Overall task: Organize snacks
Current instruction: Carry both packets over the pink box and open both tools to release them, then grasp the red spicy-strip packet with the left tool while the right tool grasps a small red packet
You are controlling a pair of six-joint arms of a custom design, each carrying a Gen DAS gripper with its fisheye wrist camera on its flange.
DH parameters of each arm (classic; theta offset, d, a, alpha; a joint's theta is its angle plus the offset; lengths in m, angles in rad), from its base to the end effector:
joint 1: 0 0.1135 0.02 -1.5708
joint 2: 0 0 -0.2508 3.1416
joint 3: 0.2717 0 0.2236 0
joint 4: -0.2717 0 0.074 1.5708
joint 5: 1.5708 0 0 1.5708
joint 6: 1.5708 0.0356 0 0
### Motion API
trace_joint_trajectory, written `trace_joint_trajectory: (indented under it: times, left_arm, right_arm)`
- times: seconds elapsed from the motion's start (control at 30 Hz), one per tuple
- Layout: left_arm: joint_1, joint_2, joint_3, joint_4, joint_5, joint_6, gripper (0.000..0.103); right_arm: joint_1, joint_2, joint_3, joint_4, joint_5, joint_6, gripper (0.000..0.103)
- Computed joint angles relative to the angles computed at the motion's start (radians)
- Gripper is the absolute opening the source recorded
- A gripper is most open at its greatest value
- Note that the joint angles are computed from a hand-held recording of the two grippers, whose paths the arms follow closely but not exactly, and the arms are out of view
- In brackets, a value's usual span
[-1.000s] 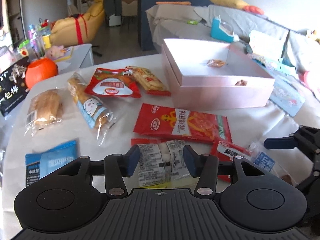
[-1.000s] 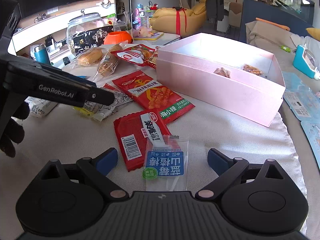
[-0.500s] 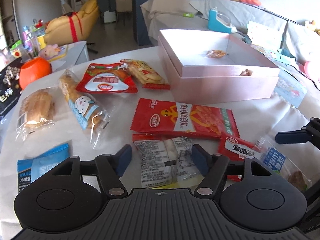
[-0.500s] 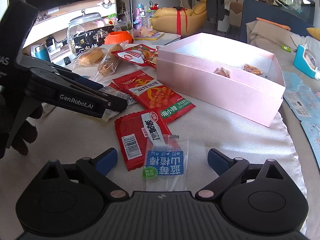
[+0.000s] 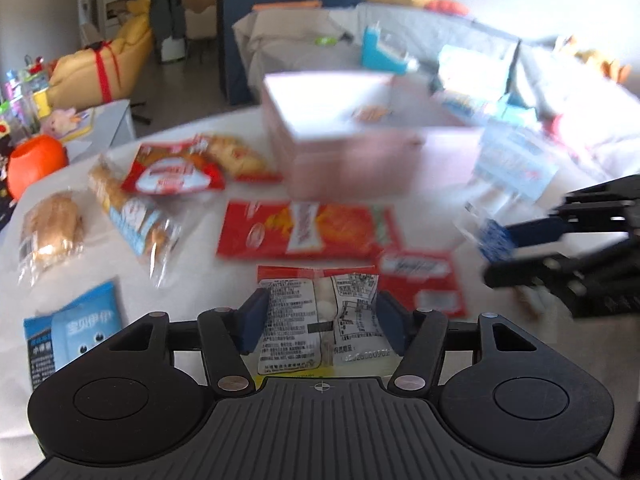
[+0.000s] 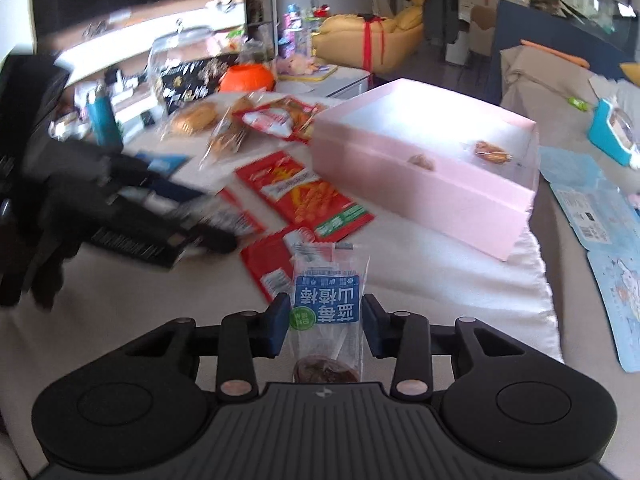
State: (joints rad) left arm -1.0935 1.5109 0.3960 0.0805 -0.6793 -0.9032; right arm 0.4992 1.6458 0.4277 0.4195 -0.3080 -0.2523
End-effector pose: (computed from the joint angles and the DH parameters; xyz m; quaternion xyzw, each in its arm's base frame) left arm 0.1143 -0.1724 0.1095 -0.0015 0.9134 -0.0360 0.4054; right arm 0.2098 0.1267 0.1049 -0.3897 0.8304 0.1868 0.3518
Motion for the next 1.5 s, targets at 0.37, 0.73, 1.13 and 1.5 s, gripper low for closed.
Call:
trace_joint_trajectory:
  times: [0.37,0.73,1.13,1.5]
  left_arm:
    - [0.562,-0.037,0.17,0.452,0.469,0.41,0.067]
    - [0.695,0.345,0.289,0.582,0.582,0.376,0.063]
    - [0.251,-0.468,-0.186,-0.111,0.018,-0.018,0.063]
    - [0.178,-0.385,-0.286,-0.002,0.077,-0.231,0.063]
  right_arm:
    - [-0.125,-0.005,0.475,-0.224,-0.086,0.156,0.052]
    - [-0.117,0.208,0.566,-0.201,0.1,0.114,0.073]
    - [0.054,0.265,0.426,-0.182,0.012,0.003,0.082]
    - [0.223,0.35,0.401,-0.036,0.179,0.023,0.085]
